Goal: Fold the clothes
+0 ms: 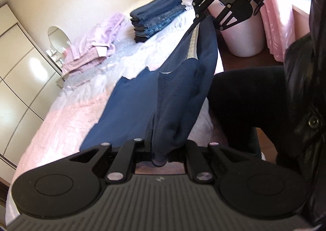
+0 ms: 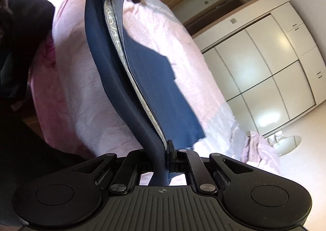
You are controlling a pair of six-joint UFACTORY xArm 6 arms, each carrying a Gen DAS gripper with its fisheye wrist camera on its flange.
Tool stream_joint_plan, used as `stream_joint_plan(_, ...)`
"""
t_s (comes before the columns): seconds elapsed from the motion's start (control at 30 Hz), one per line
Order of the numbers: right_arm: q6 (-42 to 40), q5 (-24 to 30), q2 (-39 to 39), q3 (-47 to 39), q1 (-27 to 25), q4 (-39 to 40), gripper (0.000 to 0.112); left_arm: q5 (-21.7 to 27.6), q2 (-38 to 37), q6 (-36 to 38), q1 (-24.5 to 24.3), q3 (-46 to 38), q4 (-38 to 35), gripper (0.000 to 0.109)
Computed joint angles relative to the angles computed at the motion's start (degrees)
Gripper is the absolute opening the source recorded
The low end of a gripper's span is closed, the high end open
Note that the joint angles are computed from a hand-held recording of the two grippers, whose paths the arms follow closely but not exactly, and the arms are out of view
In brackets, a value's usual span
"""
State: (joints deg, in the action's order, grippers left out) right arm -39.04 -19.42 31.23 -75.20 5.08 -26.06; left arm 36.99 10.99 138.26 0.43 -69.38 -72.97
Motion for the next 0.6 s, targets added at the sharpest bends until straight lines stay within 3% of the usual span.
stream_joint_plan(0.17, -1.41, -3.09, -4.53, 7.82, -1.05, 0.42, 0.004, -0.3, -0.4, 0.66, 0.07, 1.24, -0.2, 0.007)
stream_joint_plan(0.47, 1.76, -2.26, -3.72, 8.28, -1.93, -2.52, 0.004, -0.4, -0.25, -1.52, -0.17, 1.51, 2.02, 0.007)
stream_joint_plan(0.6, 6.45, -1.58, -4.41, 8.26, -2.87, -7.3, 0.004, 2.17, 0.18, -5.25, 0.93, -0.01, 4.51, 0.007)
